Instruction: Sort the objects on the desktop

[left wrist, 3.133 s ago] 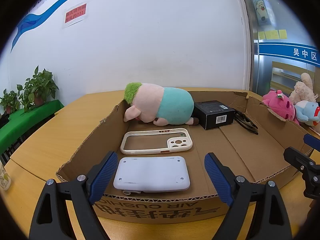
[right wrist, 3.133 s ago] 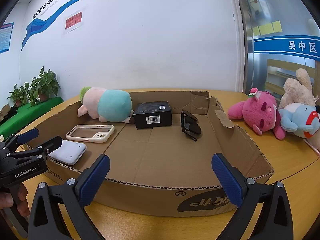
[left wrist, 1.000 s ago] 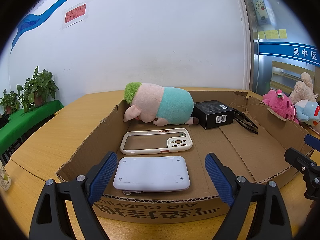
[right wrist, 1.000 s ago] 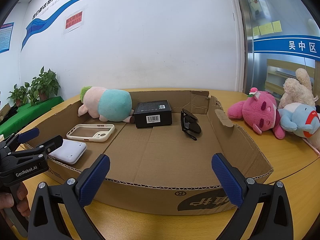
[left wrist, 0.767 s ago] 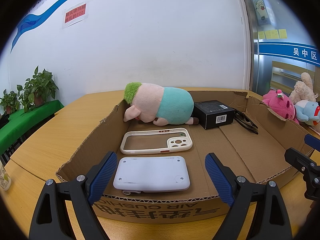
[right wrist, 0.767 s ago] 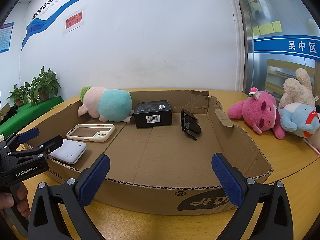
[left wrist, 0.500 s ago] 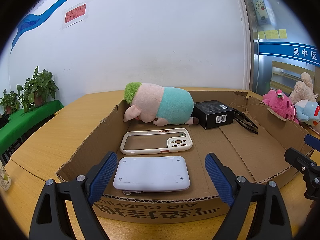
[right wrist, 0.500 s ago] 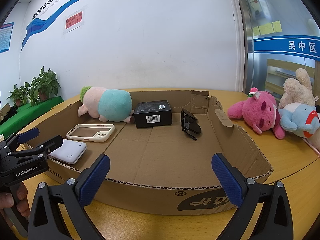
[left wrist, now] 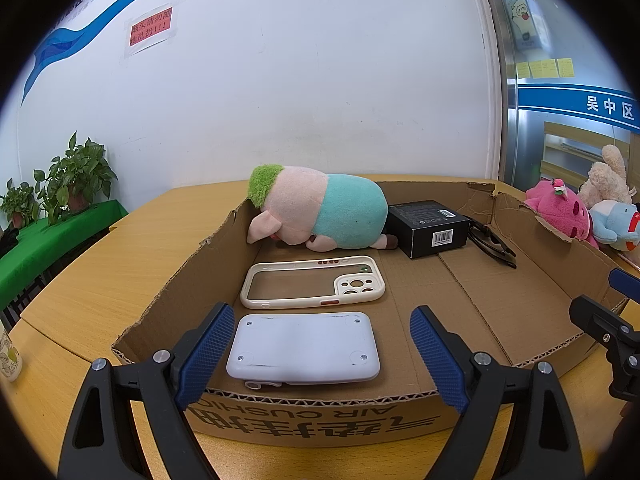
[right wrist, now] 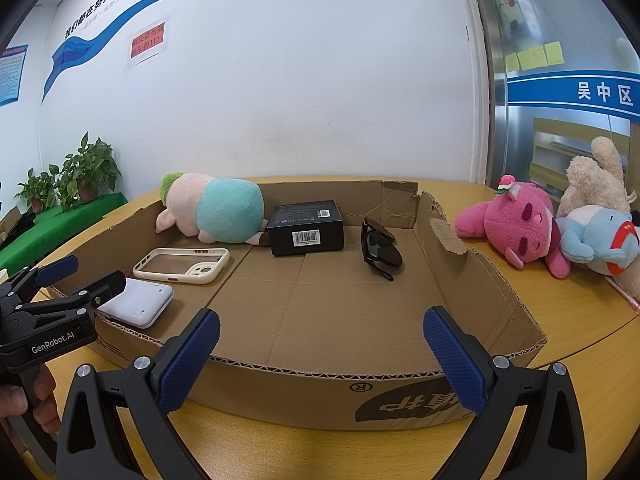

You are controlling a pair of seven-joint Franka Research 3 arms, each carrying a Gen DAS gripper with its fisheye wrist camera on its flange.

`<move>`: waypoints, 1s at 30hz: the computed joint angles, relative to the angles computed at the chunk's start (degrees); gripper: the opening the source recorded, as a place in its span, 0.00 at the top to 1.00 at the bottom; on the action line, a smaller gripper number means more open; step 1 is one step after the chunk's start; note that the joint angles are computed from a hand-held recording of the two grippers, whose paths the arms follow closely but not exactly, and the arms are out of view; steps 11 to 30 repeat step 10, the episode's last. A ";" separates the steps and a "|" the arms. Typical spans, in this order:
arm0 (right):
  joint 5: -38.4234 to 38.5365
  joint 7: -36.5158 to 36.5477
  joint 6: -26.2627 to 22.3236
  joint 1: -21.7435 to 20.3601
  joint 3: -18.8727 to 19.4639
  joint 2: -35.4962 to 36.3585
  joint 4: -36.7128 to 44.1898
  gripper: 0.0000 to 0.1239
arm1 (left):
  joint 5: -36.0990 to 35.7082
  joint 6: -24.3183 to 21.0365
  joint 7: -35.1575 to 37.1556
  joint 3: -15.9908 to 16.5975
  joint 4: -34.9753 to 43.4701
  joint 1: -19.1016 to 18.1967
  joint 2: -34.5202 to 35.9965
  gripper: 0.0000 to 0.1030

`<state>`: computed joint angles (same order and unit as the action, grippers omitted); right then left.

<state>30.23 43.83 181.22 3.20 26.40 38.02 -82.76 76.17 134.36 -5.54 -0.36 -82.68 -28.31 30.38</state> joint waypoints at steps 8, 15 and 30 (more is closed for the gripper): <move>-0.15 0.15 0.01 -0.01 0.00 0.00 -0.02 0.17 | -0.01 0.00 0.00 0.02 0.00 -0.01 0.01 0.13; -0.20 0.19 -0.01 -0.01 -0.02 0.02 0.01 0.17 | -0.01 0.00 0.00 0.03 0.00 -0.01 0.01 0.13; -0.20 0.19 -0.01 -0.01 -0.02 0.02 0.01 0.17 | -0.01 0.00 0.00 0.03 0.00 -0.01 0.01 0.13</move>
